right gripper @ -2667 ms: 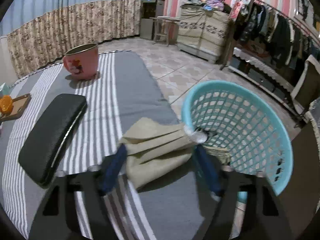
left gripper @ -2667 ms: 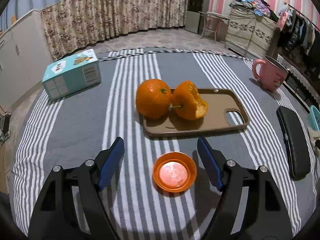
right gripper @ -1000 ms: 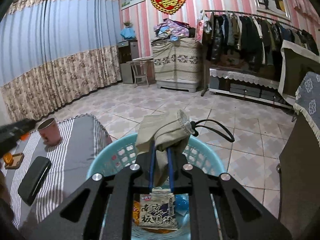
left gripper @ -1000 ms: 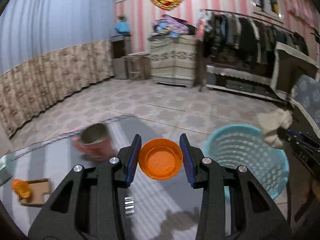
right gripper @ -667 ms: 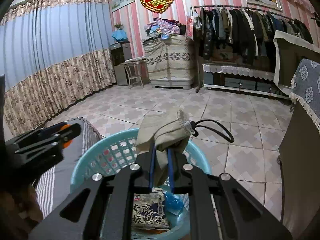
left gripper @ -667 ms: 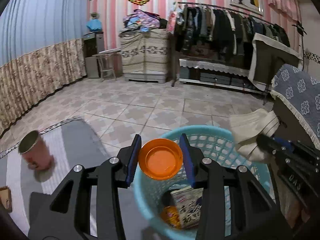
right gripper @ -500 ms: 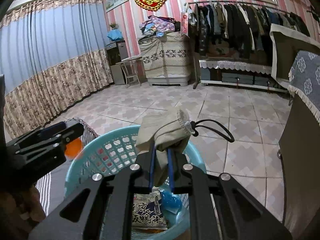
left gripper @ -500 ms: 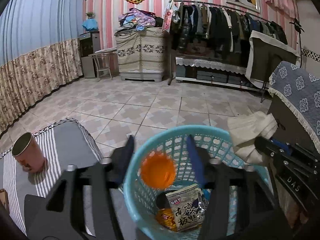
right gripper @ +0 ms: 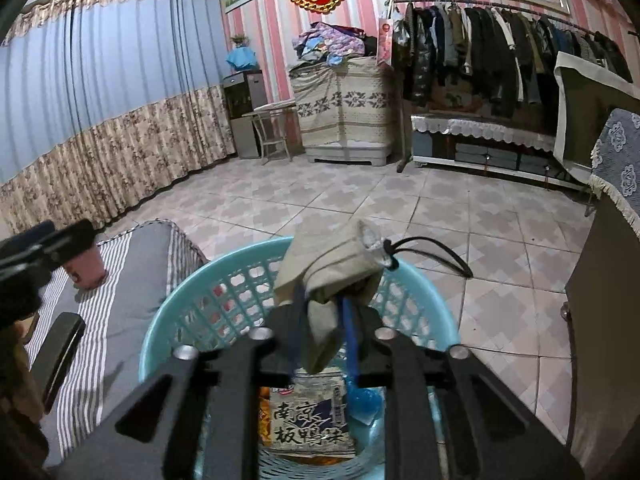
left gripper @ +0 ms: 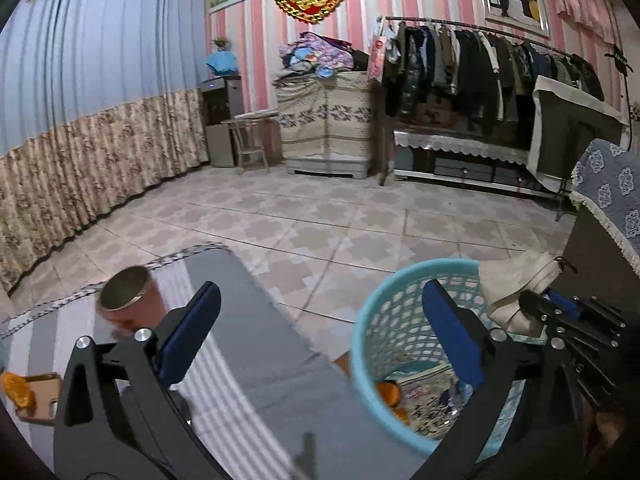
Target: Collect trash
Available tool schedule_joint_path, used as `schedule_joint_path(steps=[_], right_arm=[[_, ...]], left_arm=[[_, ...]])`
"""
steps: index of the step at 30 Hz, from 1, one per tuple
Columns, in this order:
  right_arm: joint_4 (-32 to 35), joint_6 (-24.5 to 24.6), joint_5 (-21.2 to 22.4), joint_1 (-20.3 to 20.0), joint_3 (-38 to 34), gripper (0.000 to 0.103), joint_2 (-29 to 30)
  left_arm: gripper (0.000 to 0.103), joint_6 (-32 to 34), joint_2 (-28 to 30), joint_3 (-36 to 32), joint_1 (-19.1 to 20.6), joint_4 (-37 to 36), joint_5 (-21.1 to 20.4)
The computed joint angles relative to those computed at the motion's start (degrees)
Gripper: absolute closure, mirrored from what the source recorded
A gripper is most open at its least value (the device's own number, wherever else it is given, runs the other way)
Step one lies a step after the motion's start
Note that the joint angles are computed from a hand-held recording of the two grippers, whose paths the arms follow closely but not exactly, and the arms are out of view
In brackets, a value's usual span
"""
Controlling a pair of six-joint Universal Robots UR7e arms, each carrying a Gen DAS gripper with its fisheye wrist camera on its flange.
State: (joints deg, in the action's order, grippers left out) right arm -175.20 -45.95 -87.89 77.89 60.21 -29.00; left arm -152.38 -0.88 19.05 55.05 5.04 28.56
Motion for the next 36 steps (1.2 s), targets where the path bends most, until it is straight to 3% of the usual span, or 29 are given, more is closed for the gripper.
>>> schedule_joint_path(steps=[3,6,12,16,22,24,28,36], right_arm=[[-1.7,0.1,-0.1,0.1,0.9,0.040,0.1],[-3.3,-0.5,-0.4,0.2,1.9,0.023,0.2],[-9.8,-2.7,-1.7,0.9,4.5,0.005,0.2],[-14.1,-3.6,-2.4,1.5,6.9,0.004,0.0],[-23.7,-9.5,-6.5,3.5,9.1,0.004,1.2],[-24.4,-9.5,-7.5,4.2,9.5,0.004,0.9],[-21.2,-6.6,-7.9,4.9,11.0,0.004,-0.9],[-19.2,-5.6,-8.7,6.5,13.6,0.004,-1.7]], left_arm=[[0.006,0.1,-6.3,12.2,-0.3,-7.3,-1.0],[0.006,1.9,-11.8,22.8,-0.5,-14.9,-2.3],[0.006,2.7,-20.6,37.8,-0.5,-24.2,-5.5],[0.006,4.7,-26.7,48.1,-0.3,-32.6,-7.1],[0.006,4.4,-35.6,61.0,0.3,-39.9,-10.9],[0.006,4.6,-39.2,64.9,1.0,-41.3,-12.4],[0.006,12.4,-45.4,72.0,2.9,-49.8,-14.7],[0.006,4.5,-52.2,74.6,7.6,-39.6,-14.9]])
